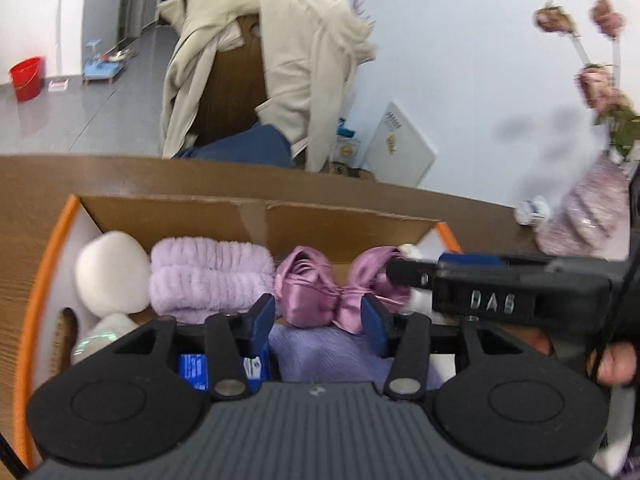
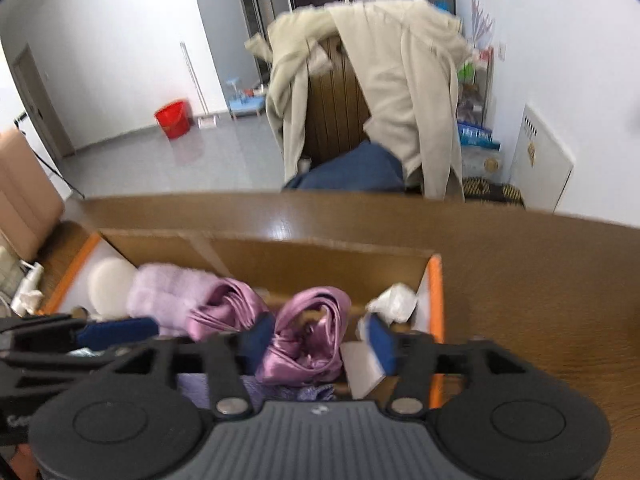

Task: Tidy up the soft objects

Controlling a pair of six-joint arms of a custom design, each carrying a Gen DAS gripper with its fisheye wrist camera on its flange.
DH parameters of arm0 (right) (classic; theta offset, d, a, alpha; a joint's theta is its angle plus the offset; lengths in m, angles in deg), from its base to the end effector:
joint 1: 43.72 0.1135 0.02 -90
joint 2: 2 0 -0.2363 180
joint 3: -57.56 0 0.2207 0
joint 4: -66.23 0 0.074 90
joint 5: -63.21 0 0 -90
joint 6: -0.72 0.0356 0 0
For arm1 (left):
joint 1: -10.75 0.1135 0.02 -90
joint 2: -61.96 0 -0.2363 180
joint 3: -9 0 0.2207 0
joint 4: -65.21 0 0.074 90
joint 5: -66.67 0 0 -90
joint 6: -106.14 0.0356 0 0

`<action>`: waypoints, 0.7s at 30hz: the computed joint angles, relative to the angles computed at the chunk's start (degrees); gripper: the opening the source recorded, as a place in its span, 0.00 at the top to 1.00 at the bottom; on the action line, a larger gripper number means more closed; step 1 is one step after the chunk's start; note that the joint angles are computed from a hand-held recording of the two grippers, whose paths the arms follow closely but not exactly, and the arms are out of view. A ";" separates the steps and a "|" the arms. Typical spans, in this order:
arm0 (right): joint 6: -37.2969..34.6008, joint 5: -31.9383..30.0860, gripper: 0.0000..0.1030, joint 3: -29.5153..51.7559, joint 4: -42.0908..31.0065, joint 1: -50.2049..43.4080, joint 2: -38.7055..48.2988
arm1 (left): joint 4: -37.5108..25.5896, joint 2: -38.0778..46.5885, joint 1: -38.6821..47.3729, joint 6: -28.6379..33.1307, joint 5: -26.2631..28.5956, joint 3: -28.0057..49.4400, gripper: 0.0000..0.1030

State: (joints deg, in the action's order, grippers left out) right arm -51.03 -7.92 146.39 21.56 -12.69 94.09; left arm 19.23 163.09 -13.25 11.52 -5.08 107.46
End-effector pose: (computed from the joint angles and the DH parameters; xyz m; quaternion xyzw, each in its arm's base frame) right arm 0.2891 0.1605 0.2358 0.1121 0.9273 0.0554 0.3528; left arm 0.3219 -0.1555 0.2541 0.2107 0.9012 -0.2299 0.3011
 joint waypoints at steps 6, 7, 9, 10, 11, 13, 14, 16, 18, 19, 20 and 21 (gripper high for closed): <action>3.74 6.99 0.41 4.49 -13.36 6.01 -10.08 | -7.42 -13.50 0.66 2.47 -4.00 -1.44 0.44; 4.53 8.72 0.39 5.68 -16.46 7.87 -11.70 | -9.26 -16.26 0.96 3.33 -4.59 -1.88 0.42; 7.15 12.14 0.32 7.94 -22.61 11.84 -14.53 | -12.33 -22.15 1.75 5.07 -5.55 -3.33 0.35; 8.96 13.77 0.28 9.02 -25.60 14.14 -15.74 | -13.46 -24.80 2.10 5.80 -6.35 -4.11 0.27; 10.80 15.33 0.27 10.63 -28.95 16.60 -16.42 | -14.51 -27.67 2.40 6.43 -7.55 -4.95 0.24; 14.23 18.58 0.26 14.12 -35.28 21.64 -16.61 | -16.59 -32.36 3.47 7.46 -9.12 -6.09 0.15; 16.54 20.50 0.25 15.98 -38.58 24.40 -16.36 | -17.86 -34.41 4.10 7.50 -9.51 -6.28 0.12; 21.87 24.29 0.20 18.88 -44.37 29.73 -15.53 | -19.05 -38.51 5.54 7.90 -9.93 -7.37 0.04; 27.31 26.85 0.20 22.76 -50.48 34.35 -13.50 | -20.47 -41.96 7.27 8.67 -9.55 -7.80 0.03; 30.16 27.94 0.20 24.67 -53.44 36.64 -12.37 | -21.64 -42.97 8.54 9.09 -8.38 -7.36 0.02; 32.96 28.99 0.20 26.80 -56.38 38.74 -11.01 | -22.90 -44.01 9.61 9.43 -7.44 -6.82 0.02; 35.79 29.99 0.20 28.84 -59.14 40.68 -9.55 | -23.85 -45.24 10.56 9.88 -6.71 -6.53 0.02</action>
State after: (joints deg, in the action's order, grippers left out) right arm -15.24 22.08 175.23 -37.58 27.99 84.53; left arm -4.63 117.85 -2.69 21.40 -11.79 100.94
